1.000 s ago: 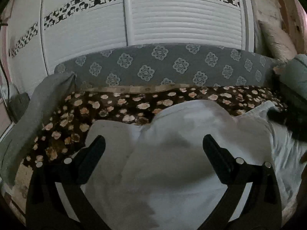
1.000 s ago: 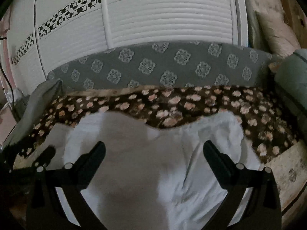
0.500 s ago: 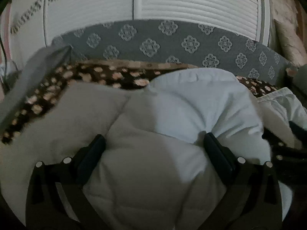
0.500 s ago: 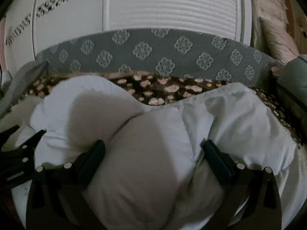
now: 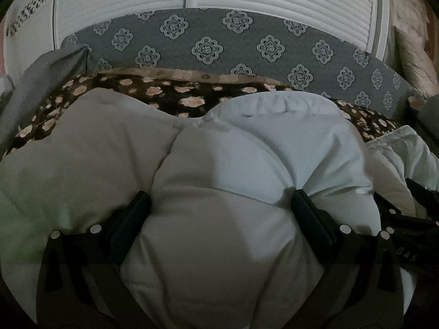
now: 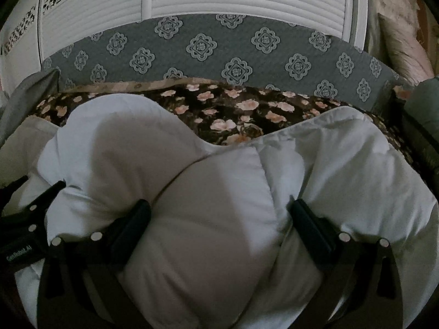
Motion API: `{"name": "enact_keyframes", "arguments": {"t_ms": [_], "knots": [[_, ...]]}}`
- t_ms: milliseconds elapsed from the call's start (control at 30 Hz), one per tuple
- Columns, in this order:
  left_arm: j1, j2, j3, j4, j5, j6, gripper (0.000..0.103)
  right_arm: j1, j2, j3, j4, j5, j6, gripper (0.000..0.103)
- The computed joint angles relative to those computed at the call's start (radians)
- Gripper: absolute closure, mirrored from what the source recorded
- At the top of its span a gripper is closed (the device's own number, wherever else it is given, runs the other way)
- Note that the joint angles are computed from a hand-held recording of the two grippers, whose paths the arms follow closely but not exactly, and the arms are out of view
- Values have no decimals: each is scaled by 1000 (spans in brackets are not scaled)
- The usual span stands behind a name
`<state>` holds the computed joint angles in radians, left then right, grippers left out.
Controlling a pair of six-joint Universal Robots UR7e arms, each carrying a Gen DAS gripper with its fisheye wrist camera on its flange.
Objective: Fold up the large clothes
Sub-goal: 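Smooth the folded jacket bundle with both tools, tucking the edges, then press the light blue jacket bundle down with both tools, then lift away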
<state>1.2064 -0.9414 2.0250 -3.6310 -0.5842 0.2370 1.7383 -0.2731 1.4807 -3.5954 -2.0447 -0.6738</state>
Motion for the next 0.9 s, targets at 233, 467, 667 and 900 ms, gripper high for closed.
{"name": "enact_keyframes", "arguments": {"t_ms": [233, 467, 667, 900], "knots": [[-7, 9, 24, -105, -21, 55, 3, -6, -6, 18, -32, 27, -3, 1], [-107, -109, 205, -246, 39, 290, 3, -61, -212, 274, 37, 202, -104, 2], [-148, -290, 302, -326, 367, 495, 3, -44, -361, 371, 81, -4, -264, 2], [-161, -625, 379, 290, 428, -177, 3, -200, -602, 443, 303, 123, 337, 2]]}}
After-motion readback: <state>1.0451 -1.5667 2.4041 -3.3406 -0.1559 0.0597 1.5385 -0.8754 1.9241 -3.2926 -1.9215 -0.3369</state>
